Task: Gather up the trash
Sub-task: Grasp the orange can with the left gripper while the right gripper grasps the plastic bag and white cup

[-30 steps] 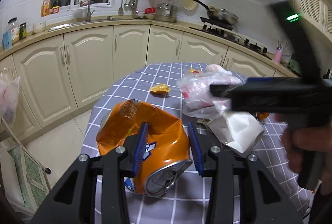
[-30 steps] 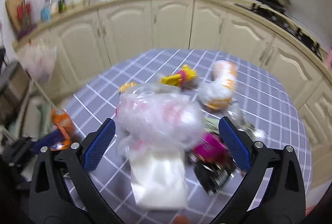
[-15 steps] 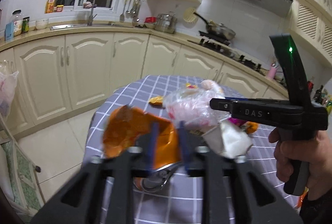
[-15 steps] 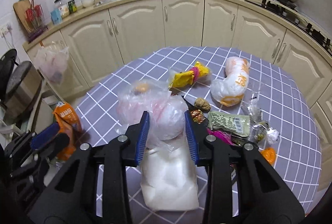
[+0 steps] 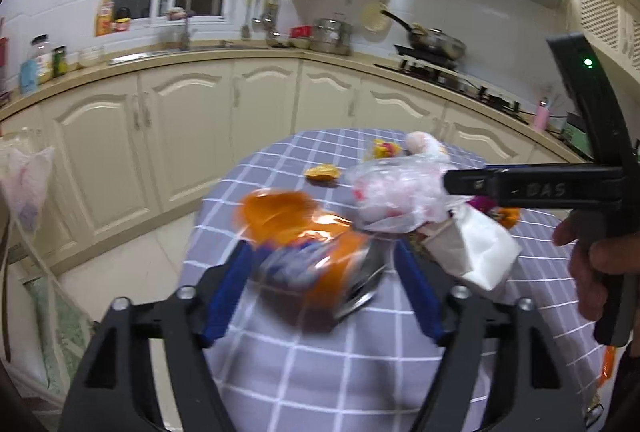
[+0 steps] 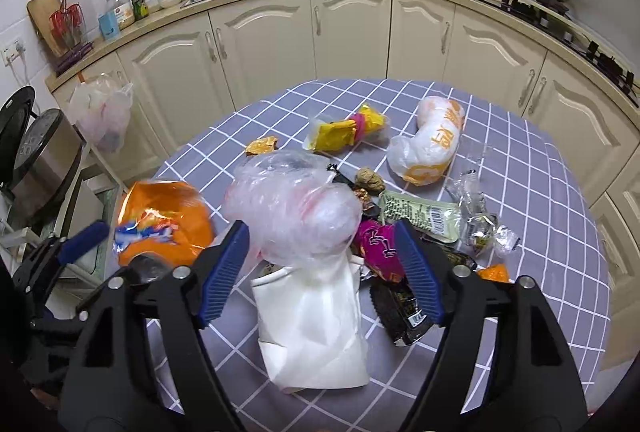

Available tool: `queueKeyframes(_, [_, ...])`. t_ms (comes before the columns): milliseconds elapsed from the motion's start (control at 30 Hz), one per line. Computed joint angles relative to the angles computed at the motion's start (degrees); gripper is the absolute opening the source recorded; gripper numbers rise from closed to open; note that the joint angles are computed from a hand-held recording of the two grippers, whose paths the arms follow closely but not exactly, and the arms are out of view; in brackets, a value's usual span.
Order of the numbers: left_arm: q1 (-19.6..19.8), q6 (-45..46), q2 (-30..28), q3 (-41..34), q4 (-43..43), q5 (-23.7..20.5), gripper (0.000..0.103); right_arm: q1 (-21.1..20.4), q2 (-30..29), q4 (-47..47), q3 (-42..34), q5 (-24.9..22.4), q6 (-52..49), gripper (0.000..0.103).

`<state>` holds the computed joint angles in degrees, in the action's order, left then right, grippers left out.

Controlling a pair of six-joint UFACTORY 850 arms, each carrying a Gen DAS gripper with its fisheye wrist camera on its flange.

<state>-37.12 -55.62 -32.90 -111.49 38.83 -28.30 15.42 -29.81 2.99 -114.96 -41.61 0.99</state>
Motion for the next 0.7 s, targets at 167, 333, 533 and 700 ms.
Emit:
queueKeyframes(167, [1.39, 8.10, -2.24, -3.49, -9.27, -1.53, 0.087, 0.70, -1.43, -0.70, -2.13, -0.87, 0.47, 0.080])
queueKeyframes(333, [4.65, 20.78, -7.01, -10.12, -29.68, -2.42, 0.088, 1.42, -5.31, -1.82, -7.60, -3.77, 1.06, 0.086])
queueKeyframes(533, [3.99, 28.38, -12.08, -18.71, -30.88, -6.76, 0.052, 1.24, -12.59, 0.98, -16.81, -11.19, -1.20, 0.063])
queueKeyframes(700, [3.34, 29.46, -15.23, -23.91, -28.81, -9.19, 0.049, 1.02, -10.90, 3.63, -14.28, -9.65, -2.90, 0.042])
